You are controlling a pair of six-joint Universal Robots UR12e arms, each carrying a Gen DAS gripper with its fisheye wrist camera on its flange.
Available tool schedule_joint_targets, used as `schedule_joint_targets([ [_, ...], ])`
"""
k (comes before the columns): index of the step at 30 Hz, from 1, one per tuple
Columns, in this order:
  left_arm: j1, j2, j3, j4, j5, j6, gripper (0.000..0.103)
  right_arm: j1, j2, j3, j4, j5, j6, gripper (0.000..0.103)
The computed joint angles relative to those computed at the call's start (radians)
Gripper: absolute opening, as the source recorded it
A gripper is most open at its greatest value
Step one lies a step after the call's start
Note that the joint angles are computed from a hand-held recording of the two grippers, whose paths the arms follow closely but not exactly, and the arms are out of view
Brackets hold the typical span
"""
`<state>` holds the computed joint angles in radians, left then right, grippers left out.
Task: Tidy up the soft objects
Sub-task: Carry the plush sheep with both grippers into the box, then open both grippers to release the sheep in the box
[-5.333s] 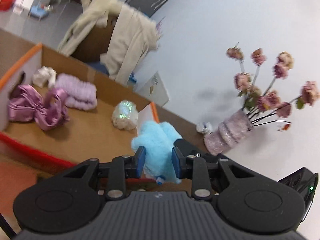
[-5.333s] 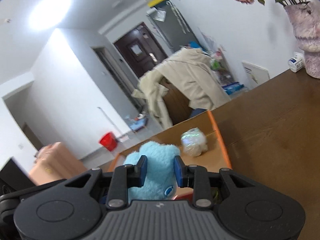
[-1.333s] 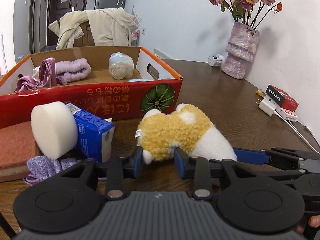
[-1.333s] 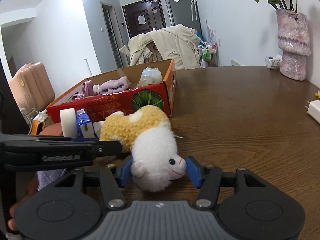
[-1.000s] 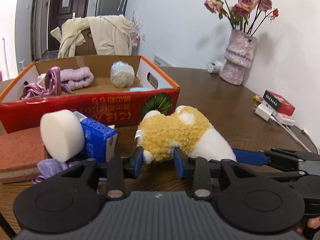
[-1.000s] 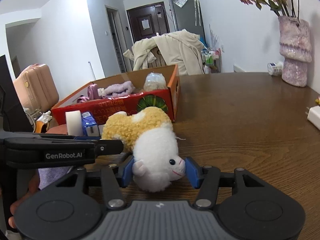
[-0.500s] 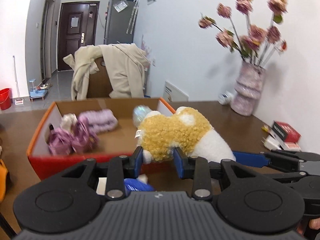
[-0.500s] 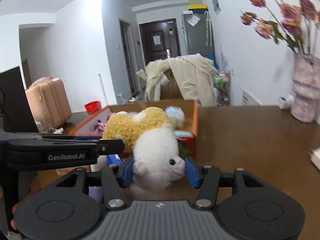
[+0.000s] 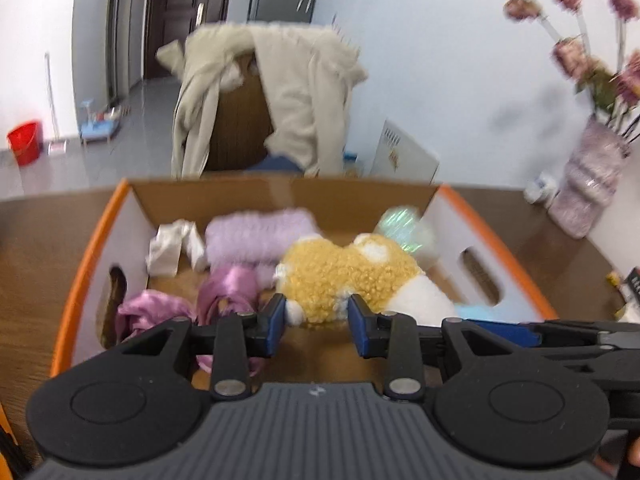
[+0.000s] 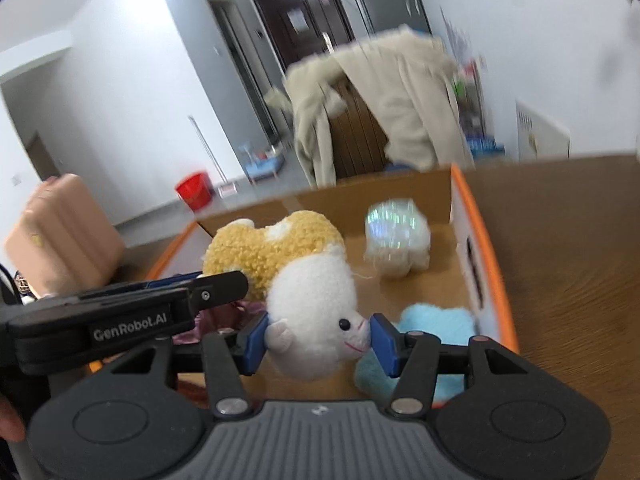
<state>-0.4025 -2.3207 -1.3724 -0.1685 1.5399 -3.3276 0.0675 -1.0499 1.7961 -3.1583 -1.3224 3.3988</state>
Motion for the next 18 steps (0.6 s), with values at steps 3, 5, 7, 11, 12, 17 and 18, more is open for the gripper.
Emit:
schedule_joint_targets([
  [3, 0.003, -0.008, -0.004, 0.002, 0.017, -0.009, 0.036, 0.016, 0.018, -0.021, 0.046, -0.039, -0.012, 0.056],
  [5, 0.005, -0.004, -0.013, 0.009, 0.011, -0.019, 0.041, 0.024, 0.025, -0.023, 0.032, -0.057, -0.013, 0.057],
  [7, 0.005, 0.002, -0.02, 0.013, 0.014, -0.016, 0.048, 0.027, 0.022, -0.021, 0.03, -0.068, -0.016, 0.058],
  [11, -0.002, 0.026, -0.04, 0.033, 0.024, -0.003, 0.057, 0.028, 0.001, -0.005, 0.013, -0.086, -0.015, 0.064],
  [12, -0.006, 0.037, -0.05, 0.047, 0.032, 0.003, 0.061, 0.028, -0.007, 0.001, 0.002, -0.094, -0.015, 0.064],
  [17, -0.022, 0.104, -0.122, 0.121, 0.059, 0.019, 0.069, 0.029, -0.069, 0.05, -0.047, -0.117, -0.037, 0.065],
  [18, -0.027, 0.122, -0.144, 0.144, 0.068, 0.022, 0.072, 0.03, -0.085, 0.066, -0.062, -0.122, -0.041, 0.065],
])
